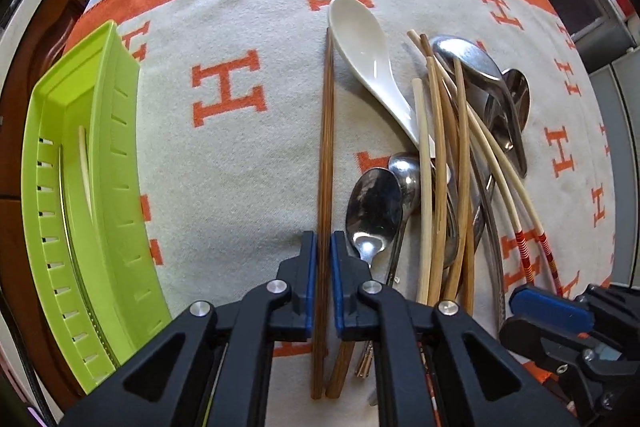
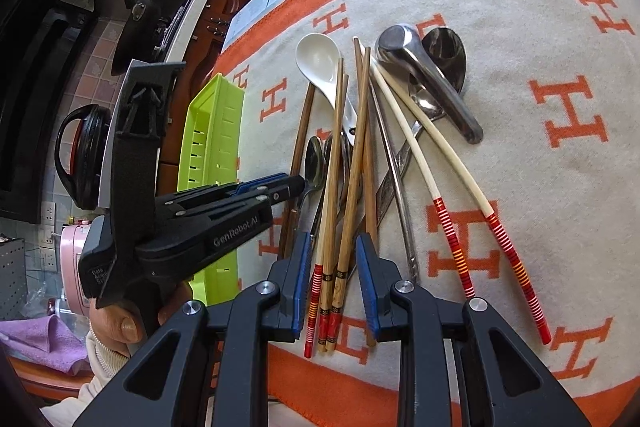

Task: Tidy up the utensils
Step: 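Grasp a brown wooden chopstick with the left tool while the right reaches for a spoon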

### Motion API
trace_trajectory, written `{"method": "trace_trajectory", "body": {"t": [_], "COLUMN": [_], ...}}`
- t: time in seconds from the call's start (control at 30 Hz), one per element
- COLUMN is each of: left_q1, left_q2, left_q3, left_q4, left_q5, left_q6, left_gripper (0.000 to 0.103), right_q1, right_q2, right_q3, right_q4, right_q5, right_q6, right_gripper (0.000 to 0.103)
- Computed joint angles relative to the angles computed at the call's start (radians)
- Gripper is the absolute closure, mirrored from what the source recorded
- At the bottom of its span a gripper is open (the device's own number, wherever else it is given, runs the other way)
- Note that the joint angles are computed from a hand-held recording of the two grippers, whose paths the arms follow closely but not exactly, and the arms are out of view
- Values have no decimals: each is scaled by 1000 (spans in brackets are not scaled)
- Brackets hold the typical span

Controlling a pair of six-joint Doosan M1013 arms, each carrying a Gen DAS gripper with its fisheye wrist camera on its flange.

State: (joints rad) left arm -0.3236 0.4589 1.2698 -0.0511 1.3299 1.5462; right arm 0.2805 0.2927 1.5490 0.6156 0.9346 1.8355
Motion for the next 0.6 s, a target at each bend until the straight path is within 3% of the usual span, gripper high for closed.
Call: {"method": "trace_trajectory", "body": {"t": [0.6], "left_q1": [100], "left_q2": [-98], "left_q3": [94], "left_q4": [-159], "left_q5": [-55], "left_q6": [11], "left_gripper": [99], "right_q1": [29], "right_q2": [46], "right_q3": [-40], "right_q4": [65], "right_q5": [28], "right_q6": [-36], "right_gripper": [79]}}
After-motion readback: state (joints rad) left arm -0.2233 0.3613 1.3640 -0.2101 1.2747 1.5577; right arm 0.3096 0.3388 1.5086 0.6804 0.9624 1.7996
